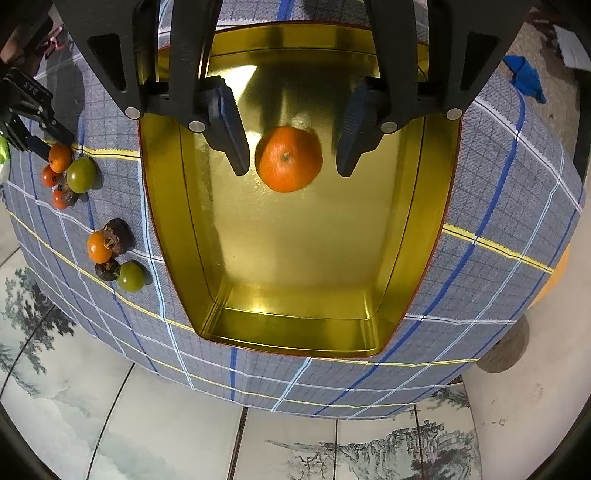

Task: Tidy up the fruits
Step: 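Carry the orange with the left gripper into the tin and release, then carry the orange in the right gripper into the tin and release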

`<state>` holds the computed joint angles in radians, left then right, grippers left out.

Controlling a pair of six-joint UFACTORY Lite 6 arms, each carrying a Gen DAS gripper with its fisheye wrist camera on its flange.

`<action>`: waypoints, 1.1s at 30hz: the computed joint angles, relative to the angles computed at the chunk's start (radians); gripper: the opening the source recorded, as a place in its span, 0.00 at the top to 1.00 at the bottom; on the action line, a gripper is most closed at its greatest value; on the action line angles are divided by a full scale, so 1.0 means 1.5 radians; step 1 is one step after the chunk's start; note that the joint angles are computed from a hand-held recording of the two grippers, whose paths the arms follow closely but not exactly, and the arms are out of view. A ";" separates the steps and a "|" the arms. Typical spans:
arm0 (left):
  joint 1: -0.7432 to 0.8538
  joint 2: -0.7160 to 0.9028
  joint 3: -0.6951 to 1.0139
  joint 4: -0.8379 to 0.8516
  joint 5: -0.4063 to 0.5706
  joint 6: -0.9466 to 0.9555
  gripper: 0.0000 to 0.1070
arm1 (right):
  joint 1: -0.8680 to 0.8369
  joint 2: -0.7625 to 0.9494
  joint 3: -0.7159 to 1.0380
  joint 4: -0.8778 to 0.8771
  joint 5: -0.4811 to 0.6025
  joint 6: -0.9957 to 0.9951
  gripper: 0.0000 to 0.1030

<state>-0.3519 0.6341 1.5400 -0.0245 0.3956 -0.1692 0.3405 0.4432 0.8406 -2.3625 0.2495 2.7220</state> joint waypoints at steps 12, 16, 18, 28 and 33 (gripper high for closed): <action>0.003 -0.025 -0.027 -0.002 -0.014 -0.001 0.46 | 0.013 0.031 0.051 0.124 -0.004 -0.135 0.65; 0.004 -0.029 -0.032 -0.001 -0.016 -0.002 0.42 | 0.013 0.031 0.052 0.130 -0.005 -0.140 0.66; 0.003 -0.033 -0.037 0.007 -0.019 -0.011 0.38 | 0.012 0.032 0.052 0.120 -0.007 -0.130 0.66; 0.002 -0.059 -0.066 0.022 -0.032 -0.023 0.29 | 0.022 0.015 0.051 0.149 -0.014 -0.162 0.66; 0.000 -0.067 -0.073 0.040 -0.037 -0.045 0.25 | 0.030 -0.010 0.047 0.187 -0.013 -0.205 0.66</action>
<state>-0.3515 0.5335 1.4302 0.0357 0.3408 -0.2364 0.3849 0.4277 0.9108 -2.0816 0.2302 2.4151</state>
